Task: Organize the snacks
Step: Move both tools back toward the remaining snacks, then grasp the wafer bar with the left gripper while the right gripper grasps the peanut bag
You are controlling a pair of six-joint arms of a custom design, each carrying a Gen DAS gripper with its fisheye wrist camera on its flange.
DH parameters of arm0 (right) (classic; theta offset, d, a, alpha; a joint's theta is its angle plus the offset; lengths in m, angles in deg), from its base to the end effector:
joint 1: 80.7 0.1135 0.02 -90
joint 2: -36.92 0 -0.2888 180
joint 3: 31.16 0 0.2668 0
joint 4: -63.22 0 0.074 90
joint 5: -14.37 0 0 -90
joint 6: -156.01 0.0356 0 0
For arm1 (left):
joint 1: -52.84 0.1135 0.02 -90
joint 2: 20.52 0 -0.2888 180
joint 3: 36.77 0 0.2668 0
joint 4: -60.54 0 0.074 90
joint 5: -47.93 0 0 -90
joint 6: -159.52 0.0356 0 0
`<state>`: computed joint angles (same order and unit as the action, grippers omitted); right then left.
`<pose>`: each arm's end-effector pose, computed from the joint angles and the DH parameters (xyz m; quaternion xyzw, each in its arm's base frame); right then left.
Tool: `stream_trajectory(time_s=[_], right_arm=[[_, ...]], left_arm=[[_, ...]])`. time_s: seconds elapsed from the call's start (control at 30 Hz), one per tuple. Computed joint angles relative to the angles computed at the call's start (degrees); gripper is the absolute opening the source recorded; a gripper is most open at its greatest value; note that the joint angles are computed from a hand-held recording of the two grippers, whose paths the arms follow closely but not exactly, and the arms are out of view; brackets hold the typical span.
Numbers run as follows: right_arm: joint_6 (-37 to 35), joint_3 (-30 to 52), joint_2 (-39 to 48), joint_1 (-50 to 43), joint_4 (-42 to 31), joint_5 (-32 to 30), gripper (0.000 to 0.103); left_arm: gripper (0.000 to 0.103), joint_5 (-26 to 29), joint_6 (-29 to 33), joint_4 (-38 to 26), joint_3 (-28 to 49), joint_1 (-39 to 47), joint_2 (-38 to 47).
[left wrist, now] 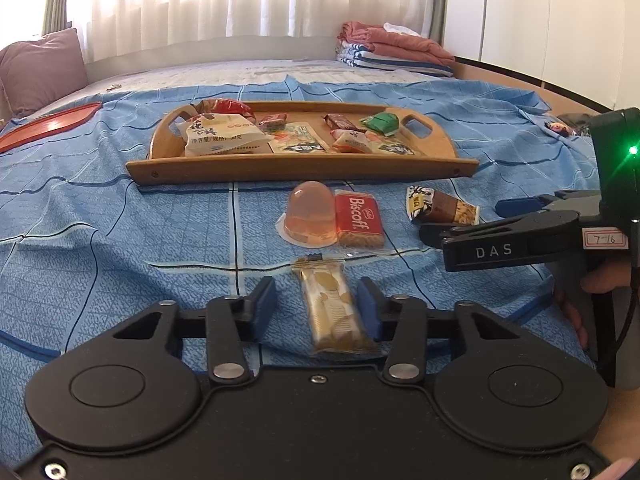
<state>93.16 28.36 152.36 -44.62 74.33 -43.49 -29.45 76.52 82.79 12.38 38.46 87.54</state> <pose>0.3081 0.2011 0.0799 0.0370 0.8928 -0.0241 0.4484 0.3221 -0.0906 0.0947 0.2132 0.8636 -0.1267 0.4389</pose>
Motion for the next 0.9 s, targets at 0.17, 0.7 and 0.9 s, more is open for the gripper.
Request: stream_trajectory(time_s=[0.17, 0.7, 0.9], right_arm=[[-0.29, 0.20, 0.28, 0.24, 0.16, 0.36, 0.103], [0.52, -0.16, -0.68, -0.08, 0.53, -1.09, 0.095], [3.08, 2.16, -1.18, 0.76, -2.05, -1.12, 0.065]], left_arm=[[0.021, -0.65, -0.09, -0.92, 1.68, 0.33, 0.61], [0.021, 1.94, -0.10, -1.79, 4.19, 2.02, 1.91], [0.020, 2.00, -0.31, -1.15, 3.55, 2.61, 0.92]])
